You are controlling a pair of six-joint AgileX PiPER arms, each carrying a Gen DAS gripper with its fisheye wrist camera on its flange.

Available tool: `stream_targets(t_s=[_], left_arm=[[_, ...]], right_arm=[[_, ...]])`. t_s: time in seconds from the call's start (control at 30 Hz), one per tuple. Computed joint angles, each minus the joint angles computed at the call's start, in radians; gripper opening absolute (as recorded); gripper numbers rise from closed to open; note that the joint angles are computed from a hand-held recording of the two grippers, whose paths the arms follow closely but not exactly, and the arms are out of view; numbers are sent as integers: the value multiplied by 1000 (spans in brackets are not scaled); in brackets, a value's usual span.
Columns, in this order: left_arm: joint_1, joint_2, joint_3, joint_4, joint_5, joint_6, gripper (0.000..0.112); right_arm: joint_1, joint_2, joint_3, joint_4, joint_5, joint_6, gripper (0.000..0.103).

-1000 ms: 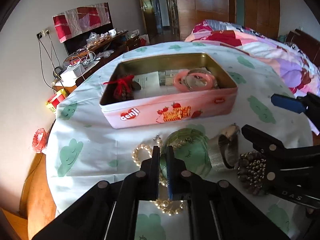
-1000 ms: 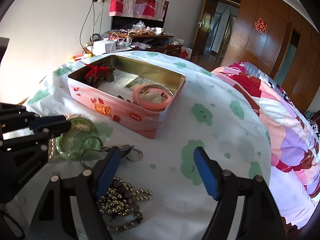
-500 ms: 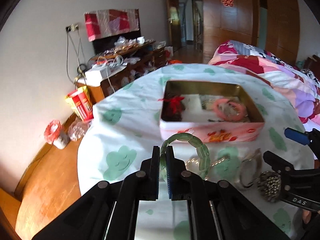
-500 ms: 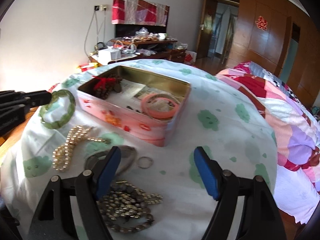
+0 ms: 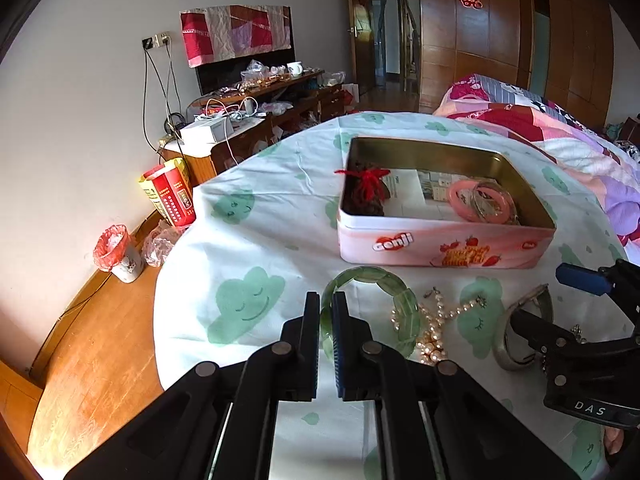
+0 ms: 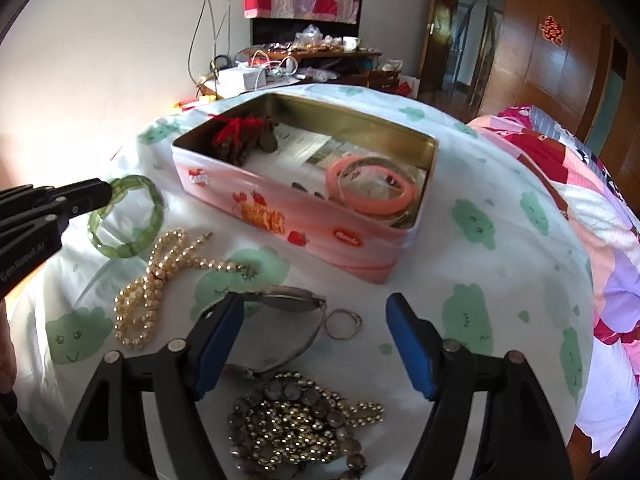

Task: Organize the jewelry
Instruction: 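Grasp the green jade bangle with the left tool, then grasp the silver watch with the right tool while the left tool holds the jade bangle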

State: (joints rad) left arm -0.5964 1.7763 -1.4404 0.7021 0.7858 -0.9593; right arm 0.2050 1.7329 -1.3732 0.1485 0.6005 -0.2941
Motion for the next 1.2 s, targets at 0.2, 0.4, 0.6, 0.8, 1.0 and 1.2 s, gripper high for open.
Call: stream_targets(t_s=[0.2,0.4,0.6,0.8,1.0,1.2], left_arm=[[-3,6,-4,-5,-2,5,5],[-10,10,-8,3,-1,-5,5],[-15,-4,-2,16,-1,-16,5],[-13,-21,5,16,-4,-15,5],[-11,-20,9,16,-2,-22,5],[-5,-32,18,32,3,-45,5]], right_arm=[[21,8,-3,-17,20,-15,37],[-3,-13,29,35,3,-49,8],[0,-58,71,33,-70,-47,6],[-11,-64,71,60,-84,-65,5],[-35,-29,18,131,-22,-104,17],[-2,-19,-2,119,-13,-89,76]])
